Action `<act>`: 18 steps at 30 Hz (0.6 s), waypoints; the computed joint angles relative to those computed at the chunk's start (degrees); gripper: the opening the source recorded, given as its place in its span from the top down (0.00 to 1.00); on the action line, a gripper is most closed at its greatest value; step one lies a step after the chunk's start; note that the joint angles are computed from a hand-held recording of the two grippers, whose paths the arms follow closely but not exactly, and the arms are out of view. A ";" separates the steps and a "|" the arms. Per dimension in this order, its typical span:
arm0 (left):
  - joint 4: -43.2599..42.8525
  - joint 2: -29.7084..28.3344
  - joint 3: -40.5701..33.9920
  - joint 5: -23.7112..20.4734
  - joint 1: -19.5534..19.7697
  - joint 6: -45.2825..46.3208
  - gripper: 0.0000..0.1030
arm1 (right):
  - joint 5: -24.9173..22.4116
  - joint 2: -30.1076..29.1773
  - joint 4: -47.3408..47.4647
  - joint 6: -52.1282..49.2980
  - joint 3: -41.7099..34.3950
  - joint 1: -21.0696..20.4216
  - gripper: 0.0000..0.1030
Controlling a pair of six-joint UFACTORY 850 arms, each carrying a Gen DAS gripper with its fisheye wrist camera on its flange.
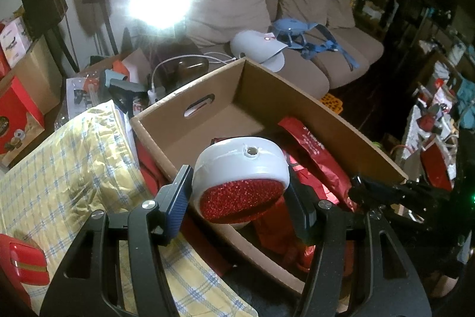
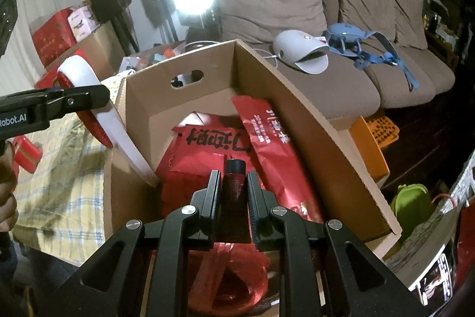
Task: Organize objects
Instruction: 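Lower the lint brush into the box with the left tool while the right tool lowers the tube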
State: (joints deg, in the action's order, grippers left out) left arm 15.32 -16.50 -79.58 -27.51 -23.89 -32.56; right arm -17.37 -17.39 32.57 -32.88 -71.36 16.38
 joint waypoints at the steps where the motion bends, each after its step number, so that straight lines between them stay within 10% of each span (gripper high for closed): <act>1: 0.59 -0.07 -0.03 0.06 -0.09 -0.47 0.45 | -0.11 -0.08 -0.17 0.13 -0.06 -0.03 0.85; 18: 7.75 -3.03 -2.46 1.04 -0.64 -6.95 0.45 | 0.12 0.06 0.28 0.38 -0.04 -0.84 0.85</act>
State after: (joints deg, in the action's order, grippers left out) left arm 23.06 -19.53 -82.04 -26.47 -24.53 -39.51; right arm -17.25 -17.33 32.85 -32.50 -71.40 15.54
